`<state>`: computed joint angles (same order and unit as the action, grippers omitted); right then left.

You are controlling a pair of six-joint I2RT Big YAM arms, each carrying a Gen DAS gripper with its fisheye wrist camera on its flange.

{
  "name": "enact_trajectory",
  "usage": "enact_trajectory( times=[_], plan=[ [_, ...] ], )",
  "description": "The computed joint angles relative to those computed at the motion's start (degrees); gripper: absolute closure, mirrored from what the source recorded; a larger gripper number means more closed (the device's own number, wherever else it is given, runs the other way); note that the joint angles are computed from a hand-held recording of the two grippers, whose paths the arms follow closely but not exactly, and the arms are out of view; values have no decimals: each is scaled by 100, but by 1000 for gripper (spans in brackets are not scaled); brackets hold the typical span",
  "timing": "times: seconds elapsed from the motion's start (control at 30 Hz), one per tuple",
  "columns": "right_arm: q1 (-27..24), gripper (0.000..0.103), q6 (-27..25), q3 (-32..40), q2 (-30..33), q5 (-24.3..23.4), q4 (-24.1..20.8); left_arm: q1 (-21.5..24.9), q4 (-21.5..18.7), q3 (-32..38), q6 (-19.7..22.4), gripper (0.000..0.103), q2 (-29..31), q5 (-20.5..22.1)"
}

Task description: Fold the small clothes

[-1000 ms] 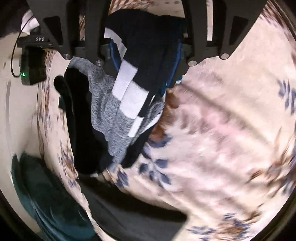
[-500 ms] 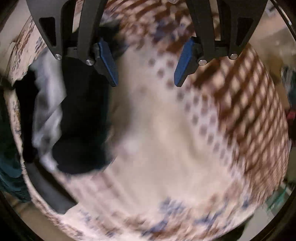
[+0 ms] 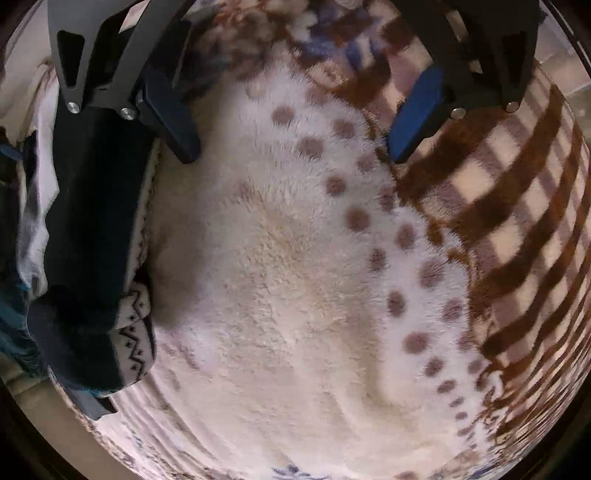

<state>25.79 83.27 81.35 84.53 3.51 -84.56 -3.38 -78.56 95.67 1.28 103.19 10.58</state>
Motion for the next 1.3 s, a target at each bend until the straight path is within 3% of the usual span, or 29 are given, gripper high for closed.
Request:
enact_trajectory(
  times=[0.13, 0.23, 0.4, 0.47, 0.5, 0.53, 0.57, 0.6, 0.67, 0.8, 0.93, 1.0, 1.07, 1.1, 1.2, 1.3],
  plan=[
    [63, 41, 293, -554, -498, -442, 905, -188, 1, 37, -169, 0, 87, -434],
    [282, 41, 471, -791, -668, -667, 1696, -253, -62, 99, -276, 0, 129, -451],
    [638, 41, -63, -220, -207, -627, 1797, -220, -72, 204, -183, 0, 207, -415],
    [668, 41, -502, 21, 43, -563, 1737, -137, -100, 208, -98, 0, 179, -423],
    [668, 48, -695, 89, 167, -612, 1784, -128, -79, 164, -89, 0, 146, -428],
    [653, 85, -875, 169, 311, -755, 1789, -122, -89, 170, -75, 0, 138, -427],
    [644, 99, -1034, 275, 435, -880, 1752, -108, -144, 200, -58, 0, 118, -417],
    [687, 99, -1176, 466, 543, -739, 1540, -100, -153, 157, -56, 0, 76, -406],
    [740, 99, -1334, 722, 621, -254, 1100, -103, -162, 153, -43, 0, 74, -395],
    [513, 99, -853, 493, 214, 246, 929, -96, -126, 121, 5, 0, 48, -384],
    [152, 99, -590, 13, 31, -103, 1327, -98, -117, 89, 7, 0, 22, -398],
    [7, 99, -675, -169, 21, -517, 1557, -97, -135, 94, 8, 0, 29, -399],
    [-56, 95, -370, -502, -184, -865, 1870, -93, -214, 156, 34, 0, 64, -385],
    [-35, 92, -214, -650, -340, -835, 2023, -87, -307, 248, 51, 0, 103, -355],
    [109, 58, 195, -977, -761, -652, 2207, -11, -491, 447, 65, 0, 134, -122],
    [201, 58, -157, -717, -730, -459, 2054, 41, -562, 760, -7, 0, 98, 68]
  ],
)
